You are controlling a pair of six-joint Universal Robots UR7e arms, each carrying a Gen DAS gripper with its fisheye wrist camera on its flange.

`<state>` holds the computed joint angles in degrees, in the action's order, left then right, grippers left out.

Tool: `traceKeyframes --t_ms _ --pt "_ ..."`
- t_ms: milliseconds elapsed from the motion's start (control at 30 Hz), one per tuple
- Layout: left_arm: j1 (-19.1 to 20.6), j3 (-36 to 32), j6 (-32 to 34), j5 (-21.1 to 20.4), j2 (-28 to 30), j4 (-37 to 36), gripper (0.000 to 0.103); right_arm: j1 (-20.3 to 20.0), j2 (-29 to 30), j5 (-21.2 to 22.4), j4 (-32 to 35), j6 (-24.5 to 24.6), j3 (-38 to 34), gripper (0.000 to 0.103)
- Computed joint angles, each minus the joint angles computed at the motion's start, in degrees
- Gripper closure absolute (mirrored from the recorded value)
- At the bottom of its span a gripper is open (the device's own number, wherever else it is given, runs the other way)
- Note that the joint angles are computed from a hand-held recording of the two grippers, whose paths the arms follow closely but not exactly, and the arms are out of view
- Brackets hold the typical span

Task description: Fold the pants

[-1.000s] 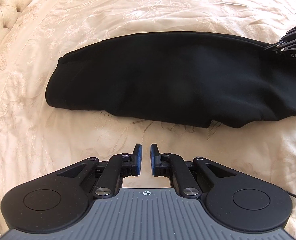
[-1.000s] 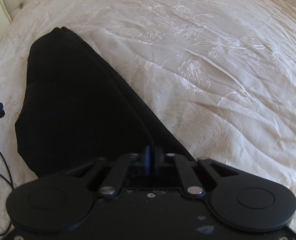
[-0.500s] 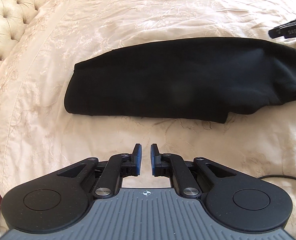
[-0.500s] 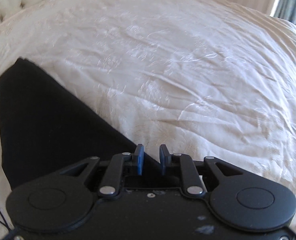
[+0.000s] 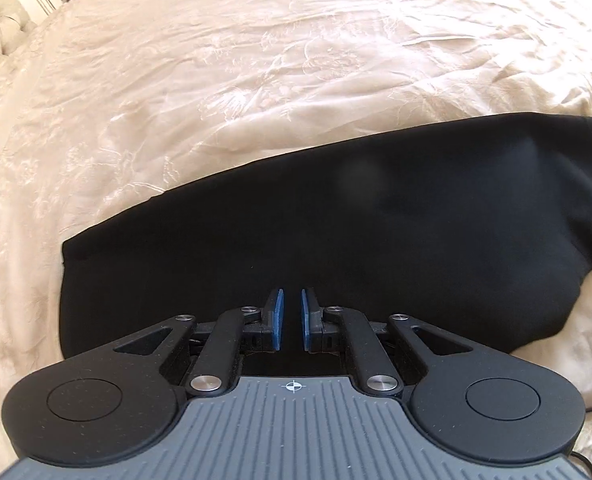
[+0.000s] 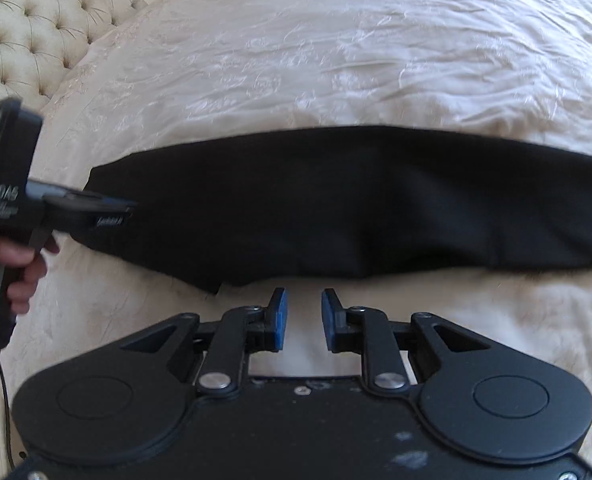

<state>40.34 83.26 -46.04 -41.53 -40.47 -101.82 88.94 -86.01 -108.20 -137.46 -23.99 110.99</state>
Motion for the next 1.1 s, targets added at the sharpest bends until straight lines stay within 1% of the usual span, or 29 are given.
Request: traceKeyframes --t_ms 100,167,333,400,467,533,633,733,767,800,867,900,967,1033,1100 --pt "3.27 -1.18 2.78 -2.76 1.13 -2.2 0.094 2.0 0.18 -2.1 -2.62 3.39 3.47 0.081" --pt "4.61 -1.51 4.36 -4.04 1.37 -3.99 0.094 3.07 1.89 -3.3 -5.15 5.47 4.46 0.081" --pt "5.4 -2.83 6.09 -6.0 1.07 -4.42 0.094 4.64 5.83 -4.97 -8.08 7.89 3.93 0.081" --pt "5.25 -1.65 7.09 -6.6 -0.19 -5.78 0.093 5.17 7.17 -5.49 -8.48 7.85 2.84 0.081" --pt "4.64 -0.2 6.99 -6.04 -1.73 -5.43 0.093 5.81 9.03 -6.09 -9.63 7.25 1.32 0.081" --pt "3.11 2.24 7.07 -4.91 -3.76 -5.09 0.093 6.19 10.67 -6.04 -10.36 6.84 -0.81 0.081" --pt "0.05 8.33 10.17 -5.22 -7.86 -8.93 0.093 6.27 12.6 -5.31 -9.96 7.29 -4.16 0.081" --pt "-2.69 12.69 12.1 -7.29 -10.09 -12.09 0.093 6.16 14.42 -5.15 -9.21 7.83 -6.74 0.08" --pt "-3.01 13.69 13.29 -8.24 -10.42 -13.24 0.093 5.99 14.92 -5.14 -8.64 8.18 -7.56 0.08" --pt "-2.87 14.77 15.22 -10.03 -10.89 -14.96 0.092 5.84 15.34 -5.13 -8.19 8.63 -8.19 0.08" --pt "-2.57 14.63 17.46 -14.02 -10.09 -16.49 0.092 5.56 15.85 -4.95 -7.68 9.51 -8.88 0.08" --pt "-2.56 14.64 18.39 -15.35 -9.54 -17.13 0.092 5.41 16.27 -4.81 -7.54 10.19 -9.23 0.08" --pt "-2.71 14.28 20.74 -15.8 -8.41 -18.59 0.092 4.96 16.95 -4.46 -6.68 11.73 -10.32 0.08" --pt "-3.03 13.72 22.94 -14.76 -7.21 -20.65 0.092 4.6 16.75 -4.05 -5.93 12.84 -10.71 0.08" --pt "-2.35 11.9 24.77 -14.38 -5.69 -21.96 0.092 4.4 16.83 -3.91 -6.0 13.64 -10.75 0.08"
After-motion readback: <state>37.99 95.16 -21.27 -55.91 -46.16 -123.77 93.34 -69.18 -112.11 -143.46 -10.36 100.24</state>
